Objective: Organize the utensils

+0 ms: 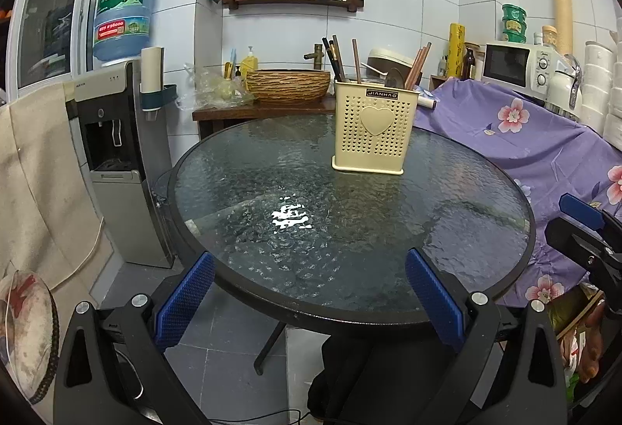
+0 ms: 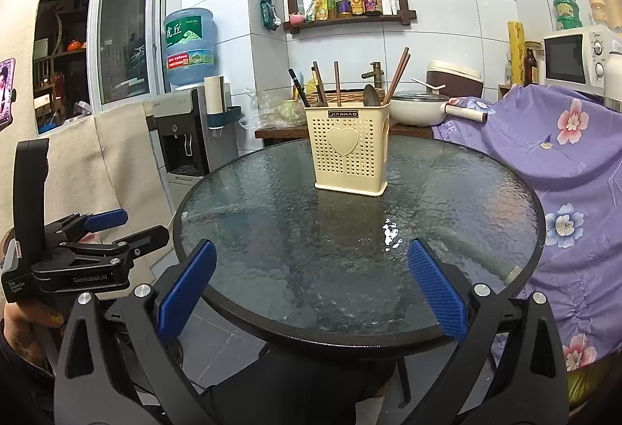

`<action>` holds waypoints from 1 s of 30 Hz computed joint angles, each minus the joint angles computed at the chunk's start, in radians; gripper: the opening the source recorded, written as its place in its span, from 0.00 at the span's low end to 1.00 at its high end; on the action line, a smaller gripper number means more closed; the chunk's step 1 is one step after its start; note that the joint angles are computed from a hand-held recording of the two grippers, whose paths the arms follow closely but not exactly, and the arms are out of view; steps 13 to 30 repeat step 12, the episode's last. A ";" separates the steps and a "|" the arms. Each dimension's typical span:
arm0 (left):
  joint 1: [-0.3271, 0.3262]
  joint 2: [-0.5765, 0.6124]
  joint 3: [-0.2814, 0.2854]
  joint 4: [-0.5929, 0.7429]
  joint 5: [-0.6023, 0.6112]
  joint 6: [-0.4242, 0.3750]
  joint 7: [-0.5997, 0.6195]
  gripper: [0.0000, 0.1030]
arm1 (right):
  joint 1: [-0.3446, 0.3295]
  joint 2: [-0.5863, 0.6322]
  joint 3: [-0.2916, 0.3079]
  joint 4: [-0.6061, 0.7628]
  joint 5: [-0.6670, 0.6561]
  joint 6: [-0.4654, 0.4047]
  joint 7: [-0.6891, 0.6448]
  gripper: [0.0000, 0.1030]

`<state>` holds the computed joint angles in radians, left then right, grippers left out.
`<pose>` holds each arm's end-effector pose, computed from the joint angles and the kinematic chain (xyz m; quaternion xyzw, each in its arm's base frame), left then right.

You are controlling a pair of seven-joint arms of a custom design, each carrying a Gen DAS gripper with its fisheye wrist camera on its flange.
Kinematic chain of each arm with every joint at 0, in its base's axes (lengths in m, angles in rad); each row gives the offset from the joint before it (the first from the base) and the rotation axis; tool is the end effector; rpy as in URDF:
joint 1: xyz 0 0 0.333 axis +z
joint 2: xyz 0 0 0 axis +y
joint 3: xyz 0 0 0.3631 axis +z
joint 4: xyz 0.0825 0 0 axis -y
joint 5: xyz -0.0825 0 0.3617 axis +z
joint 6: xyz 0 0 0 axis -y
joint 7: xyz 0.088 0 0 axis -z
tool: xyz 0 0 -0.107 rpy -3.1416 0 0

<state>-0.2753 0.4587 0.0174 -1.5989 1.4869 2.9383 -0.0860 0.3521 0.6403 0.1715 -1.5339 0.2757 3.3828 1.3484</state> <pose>0.6635 -0.2440 0.4727 -0.6148 0.5982 -0.3774 0.3490 0.6880 0.3156 0.4800 -0.6708 0.4796 -0.2665 0.4990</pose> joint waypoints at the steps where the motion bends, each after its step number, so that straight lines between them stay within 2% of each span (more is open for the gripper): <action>1: 0.000 0.000 0.000 -0.001 -0.001 -0.001 0.000 0.94 | -0.002 -0.001 0.002 -0.002 -0.001 0.001 0.000 0.94; 8: -0.008 0.003 -0.004 -0.002 -0.058 -0.039 0.068 0.94 | -0.002 0.001 0.003 0.000 -0.004 -0.004 0.000 0.94; 30: -0.014 0.002 0.003 -0.005 -0.065 -0.038 0.070 0.94 | -0.006 0.001 0.006 -0.002 -0.005 -0.006 0.001 0.94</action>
